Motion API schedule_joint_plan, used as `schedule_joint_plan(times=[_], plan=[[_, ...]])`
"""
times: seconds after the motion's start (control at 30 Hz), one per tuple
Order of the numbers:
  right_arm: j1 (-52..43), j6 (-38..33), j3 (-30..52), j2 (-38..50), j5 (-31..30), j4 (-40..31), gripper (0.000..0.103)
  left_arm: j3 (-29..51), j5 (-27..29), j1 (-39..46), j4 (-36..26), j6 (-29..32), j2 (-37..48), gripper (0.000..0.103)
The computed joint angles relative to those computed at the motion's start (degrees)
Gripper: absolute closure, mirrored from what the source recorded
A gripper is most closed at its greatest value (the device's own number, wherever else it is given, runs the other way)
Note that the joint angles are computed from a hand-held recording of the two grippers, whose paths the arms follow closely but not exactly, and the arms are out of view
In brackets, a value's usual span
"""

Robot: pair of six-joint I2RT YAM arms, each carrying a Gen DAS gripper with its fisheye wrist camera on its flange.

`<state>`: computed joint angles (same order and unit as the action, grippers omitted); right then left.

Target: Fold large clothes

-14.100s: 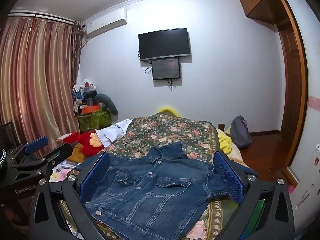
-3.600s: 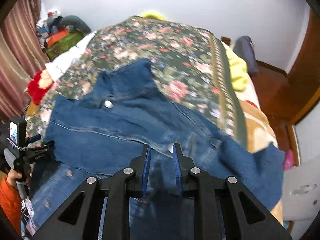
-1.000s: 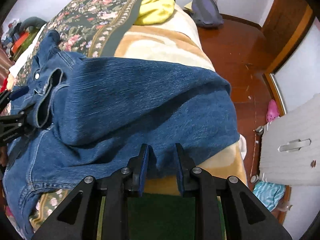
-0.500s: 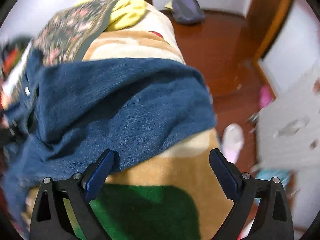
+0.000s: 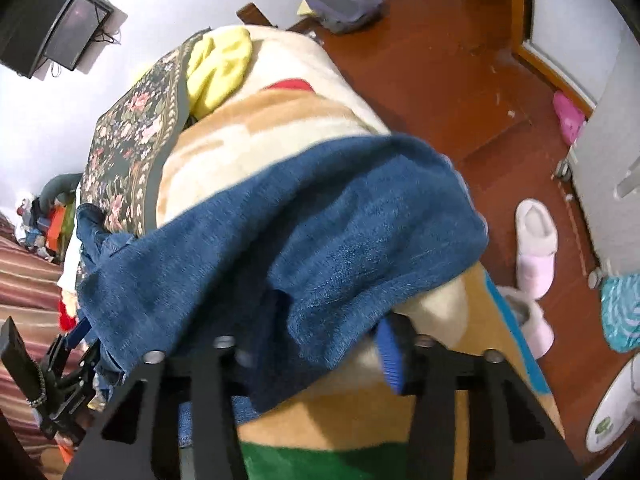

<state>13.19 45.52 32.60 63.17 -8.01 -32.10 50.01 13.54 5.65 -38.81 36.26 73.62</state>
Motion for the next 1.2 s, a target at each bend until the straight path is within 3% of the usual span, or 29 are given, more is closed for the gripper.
schedule_joint_plan(times=[0.07,0.17,0.37,0.53,0.83,1.0,1.2], plan=[[1.7,0.5,1.2,0.0,2.3,-0.6,0.083,0.5,0.9,1.0,-0.9,0.3,-0.2,0.036],[5.0,1.3,3.7,-2.1,6.4,-3.0,0.088,1.8,3.2,3.5,-3.3,1.5,-0.9,0.036],[10.6,4.8,10.3,-8.1,12.9,-8.3,0.094,4.2,5.4,8.8,-5.1,3.0,-3.0,0.035],[18.7,5.3,20.6,-6.4,19.6,-12.3,0.094,9.4,10.7,15.9,-9.4,4.3,-1.8,0.035],[33.1,2.5,44.3,11.1,27.2,-12.3,0.094,19.1,21.2,31.1,-17.0,11.0,2.4,0.032],[38.2,0.5,58.0,26.3,25.9,-10.2,0.094,23.2,24.3,38.9,-19.2,16.4,5.9,0.031],[40.7,0.0,72.1,44.4,19.7,-11.0,0.094,27.0,25.3,46.6,-21.9,21.6,12.2,0.030]])
